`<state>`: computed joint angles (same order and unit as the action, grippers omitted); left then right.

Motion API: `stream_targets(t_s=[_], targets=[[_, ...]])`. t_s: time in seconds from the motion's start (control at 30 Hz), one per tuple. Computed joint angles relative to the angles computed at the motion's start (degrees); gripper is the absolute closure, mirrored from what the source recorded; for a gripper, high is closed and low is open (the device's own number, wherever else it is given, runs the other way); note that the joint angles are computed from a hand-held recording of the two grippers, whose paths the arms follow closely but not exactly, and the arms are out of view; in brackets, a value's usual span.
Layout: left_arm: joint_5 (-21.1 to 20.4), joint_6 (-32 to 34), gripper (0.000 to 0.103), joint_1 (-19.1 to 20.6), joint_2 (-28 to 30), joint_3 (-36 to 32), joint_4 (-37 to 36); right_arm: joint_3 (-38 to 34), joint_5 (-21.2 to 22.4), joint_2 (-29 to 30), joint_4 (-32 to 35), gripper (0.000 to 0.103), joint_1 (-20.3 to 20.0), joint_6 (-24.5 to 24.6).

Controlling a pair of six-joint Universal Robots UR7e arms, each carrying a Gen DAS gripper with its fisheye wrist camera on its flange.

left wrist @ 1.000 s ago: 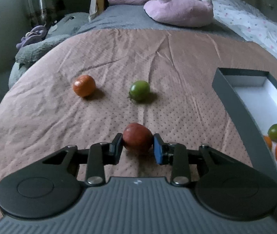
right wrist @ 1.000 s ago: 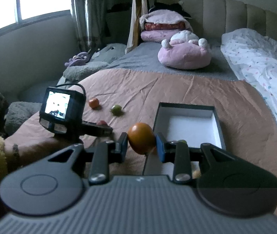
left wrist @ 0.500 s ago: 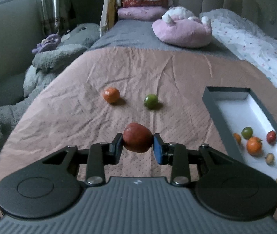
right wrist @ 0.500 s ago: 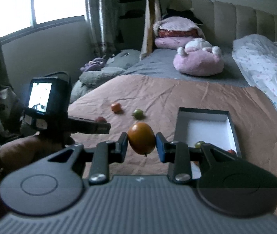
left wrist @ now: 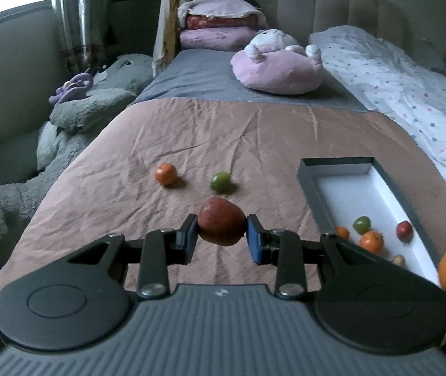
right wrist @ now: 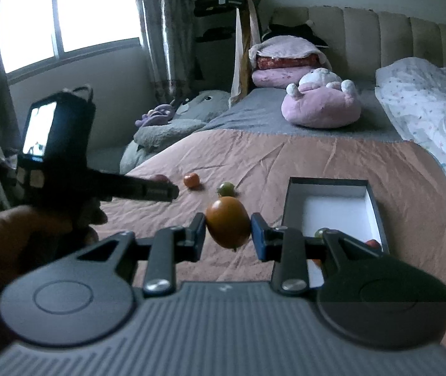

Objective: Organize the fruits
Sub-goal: 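Carry the red fruit with the left tool and the orange with the right over the box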

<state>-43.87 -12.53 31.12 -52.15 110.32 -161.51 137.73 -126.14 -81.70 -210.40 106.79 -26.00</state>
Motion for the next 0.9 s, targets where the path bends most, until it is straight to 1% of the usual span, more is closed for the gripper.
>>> stream_targets(t_s=[0.1,0.23,0.37,0.6,0.73,0.9], targets=[[-0.5,-0.2,0.065,-0.8,0.7,-1.1,0.7,0.6,0.6,-0.8,-1.1,0.069,-0.8,0.1],[-2.0,-0.4,0.065,-1.6,2.3,-2.8,-0.4,1.4,1.1,-2.4,-1.8,0.069,-2.2,-0.3],[-3.0,0.8,0.065,-2.3,4.7,-5.6,0.9,2.1,1.8,-3.5,-3.4,0.069,-3.7,-0.5],[-6.2,2.6,0.065,-3.3,8.6,-10.1,1.9,3.7,1.2,-5.3,-4.3,0.069,-5.3,0.3],[-7.5,3.0,0.065,-3.6,11.1,-13.1,3.0,4.5,0.5,-6.3,-4.8,0.069,-5.6,0.6],[-9.0,4.0,0.065,-4.0,13.5,-15.4,2.8,5.2,-0.7,-7.7,-5.2,0.069,-5.8,0.9]])
